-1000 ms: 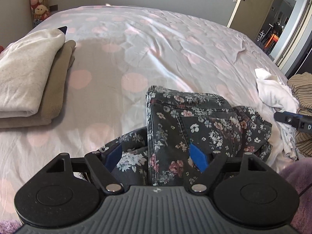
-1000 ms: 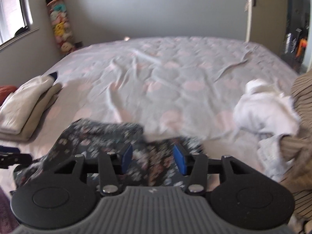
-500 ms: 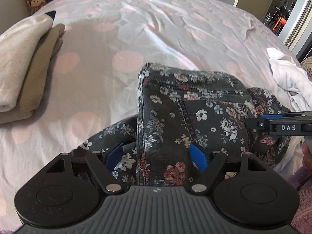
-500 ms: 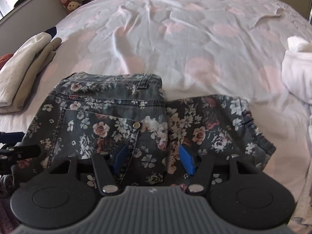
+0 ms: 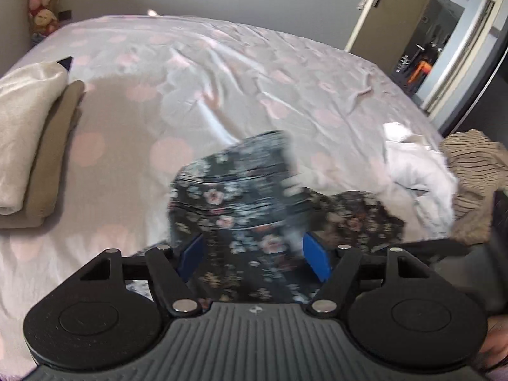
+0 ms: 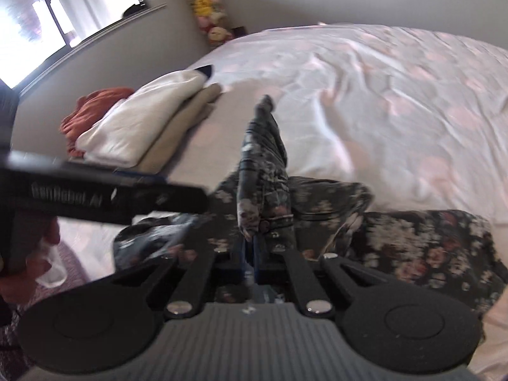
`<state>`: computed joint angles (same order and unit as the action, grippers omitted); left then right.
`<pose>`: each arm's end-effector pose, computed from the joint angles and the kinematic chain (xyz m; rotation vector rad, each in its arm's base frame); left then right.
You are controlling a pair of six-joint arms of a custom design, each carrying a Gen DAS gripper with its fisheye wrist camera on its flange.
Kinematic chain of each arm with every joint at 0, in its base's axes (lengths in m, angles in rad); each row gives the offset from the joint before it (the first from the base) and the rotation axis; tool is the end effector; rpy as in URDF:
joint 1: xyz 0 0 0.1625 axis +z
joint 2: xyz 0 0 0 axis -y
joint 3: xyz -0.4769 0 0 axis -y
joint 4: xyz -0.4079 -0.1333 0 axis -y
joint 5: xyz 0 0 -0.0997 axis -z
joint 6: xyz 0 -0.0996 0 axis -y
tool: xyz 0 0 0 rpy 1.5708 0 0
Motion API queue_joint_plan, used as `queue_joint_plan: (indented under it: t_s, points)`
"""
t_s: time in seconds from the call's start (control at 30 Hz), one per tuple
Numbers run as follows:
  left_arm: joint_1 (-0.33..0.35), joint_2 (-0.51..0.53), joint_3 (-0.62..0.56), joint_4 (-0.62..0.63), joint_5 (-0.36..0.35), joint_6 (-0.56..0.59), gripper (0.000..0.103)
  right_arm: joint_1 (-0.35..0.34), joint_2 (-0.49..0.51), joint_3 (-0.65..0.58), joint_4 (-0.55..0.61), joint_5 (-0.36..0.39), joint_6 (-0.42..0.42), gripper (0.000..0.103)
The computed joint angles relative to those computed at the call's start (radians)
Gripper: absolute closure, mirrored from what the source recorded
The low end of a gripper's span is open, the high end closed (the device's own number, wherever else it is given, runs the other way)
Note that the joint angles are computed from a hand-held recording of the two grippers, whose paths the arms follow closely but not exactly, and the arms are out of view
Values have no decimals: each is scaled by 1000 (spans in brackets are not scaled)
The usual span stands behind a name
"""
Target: Fold clothes
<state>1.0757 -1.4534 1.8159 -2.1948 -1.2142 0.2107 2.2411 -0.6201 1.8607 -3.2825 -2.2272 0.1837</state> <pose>-0.1171 -0.5706 0.4271 0.9036 2.6448 -0.4351 0.4575 -0.4604 0.0287 0.4172 -2.5565 0.9281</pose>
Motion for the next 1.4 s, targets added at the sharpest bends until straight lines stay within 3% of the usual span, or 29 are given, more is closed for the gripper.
queue_joint_plan:
  t_s: [0.07,0.2,0.23,0.3,0.33,0.37,0.57,0.6,0.63,0.73,0.83,0.93,1.0,1.07,1.1,1.17,1.2,1.4]
  points:
    - [-6,3,-8,29,-6,-13,30,13,18,-10,-1,27,-7,97]
    - [-9,9,11,42,56,-41,32,34,43,-20,1,68,-5,98]
    - [-4,11,13,41,64,-52,38,37,44,-17,4,75,-3,101]
    - [8,17,15,34,81,-70,57,43,46,-12,9,86,1,101]
    - [13,20,16,30,90,-73,73,46,47,-7,8,82,0,101]
    - [18,23,17,25,94,-74,79,47,47,-4,9,76,-4,101]
    - [31,37,31,-1,122,-62,82,53,31,1,16,25,-19,93]
    - [29,37,33,-3,126,-58,82,55,25,2,12,9,-25,86]
    - [28,37,33,-4,123,-54,82,57,19,4,5,-13,-34,70]
    - [23,37,33,-2,124,-48,82,55,0,4,-16,-103,-43,45]
    - [19,38,35,-2,131,-43,82,25,-18,2,-32,-176,8,29]
    - [18,38,33,1,132,-46,82,-34,-53,-1,33,-153,121,28]
    - [17,38,31,4,131,-43,83,-76,-67,2,45,-82,169,30]
    - [17,34,27,11,119,-40,85,-111,-68,-8,69,-21,211,52]
    - [17,32,25,12,110,-36,87,-119,-62,-15,82,-7,222,76]
    - [13,23,18,6,102,-22,88,-127,-50,-30,104,5,236,87]
    - [10,18,14,3,100,-14,88,-117,-44,-37,100,-21,223,98]
    - [-15,-1,-49,-17,66,24,88,-22,-54,-104,-14,-147,31,99]
